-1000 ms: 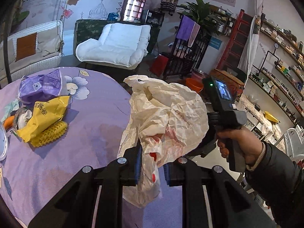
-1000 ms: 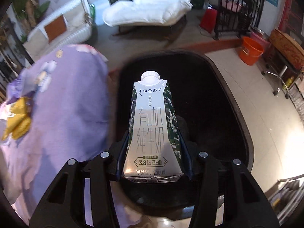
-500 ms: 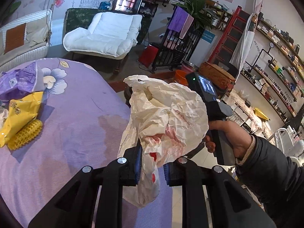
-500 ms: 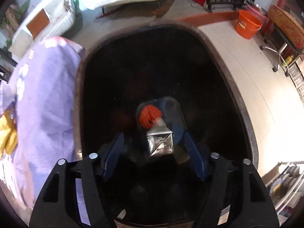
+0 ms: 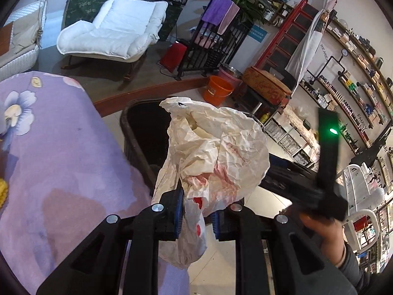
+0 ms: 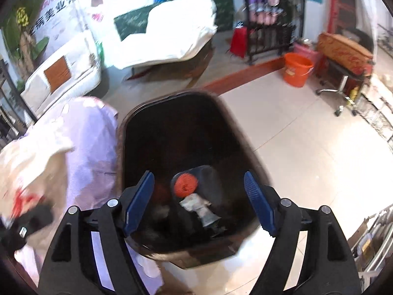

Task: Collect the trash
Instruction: 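Carry the carton and tissue to the black bin and release them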

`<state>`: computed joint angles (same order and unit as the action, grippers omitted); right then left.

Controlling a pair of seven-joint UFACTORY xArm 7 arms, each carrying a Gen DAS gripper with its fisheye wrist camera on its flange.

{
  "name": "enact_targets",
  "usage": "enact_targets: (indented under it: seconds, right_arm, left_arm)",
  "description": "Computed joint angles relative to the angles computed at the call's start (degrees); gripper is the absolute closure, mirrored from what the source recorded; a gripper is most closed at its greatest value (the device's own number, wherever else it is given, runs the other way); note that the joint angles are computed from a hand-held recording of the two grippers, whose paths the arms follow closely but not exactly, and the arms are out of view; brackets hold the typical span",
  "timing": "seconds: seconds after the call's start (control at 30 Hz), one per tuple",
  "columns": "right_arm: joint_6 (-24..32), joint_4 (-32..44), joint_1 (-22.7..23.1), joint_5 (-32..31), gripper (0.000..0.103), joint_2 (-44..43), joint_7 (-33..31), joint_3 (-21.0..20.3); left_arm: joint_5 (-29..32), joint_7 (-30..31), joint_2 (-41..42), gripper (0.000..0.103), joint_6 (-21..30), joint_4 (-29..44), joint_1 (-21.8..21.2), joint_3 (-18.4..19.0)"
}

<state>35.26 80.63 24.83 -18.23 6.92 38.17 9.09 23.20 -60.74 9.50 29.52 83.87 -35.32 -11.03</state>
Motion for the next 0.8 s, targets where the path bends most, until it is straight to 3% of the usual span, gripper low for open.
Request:
enact_targets:
  seconds: [0.1,0.3,0.6,0.67,0.8]
  right_arm:
    - [-1.5,-3.6,-0.5,-2.1,0.026,-2.8,3.2,-0.5]
    - [-2.1,-9.2,-3.1,0.5,0.026,-7.7,2.3,0.5]
    - [-3.8,-15.1,-5.7,0.5,0.024,-12.4,3.7,2.1]
    - [-3.4,-15.8,-6.1,-0.3,0.023,-13.1,4.5,2.5]
    - [-3.3,-17.5,-6.9,-0.1,0.021,-14.4,5.1,2.7]
  left_arm:
    - [-3.0,3.1,3.4,0.084,0.8,3.7,0.4,-0.4]
    - [-9.6,7.5,9.2,0.084,2.2,9.6,0.1,0.1]
    - [-14.2,11.9,15.2,0.084,5.6,17.0,-0.9,1.4]
    - [-14.8,12.3,15.8,0.081,6.1,17.8,-1.1,1.8]
    - [-15.2,11.4,17.0,0.049,7.3,19.6,-1.9,2.7]
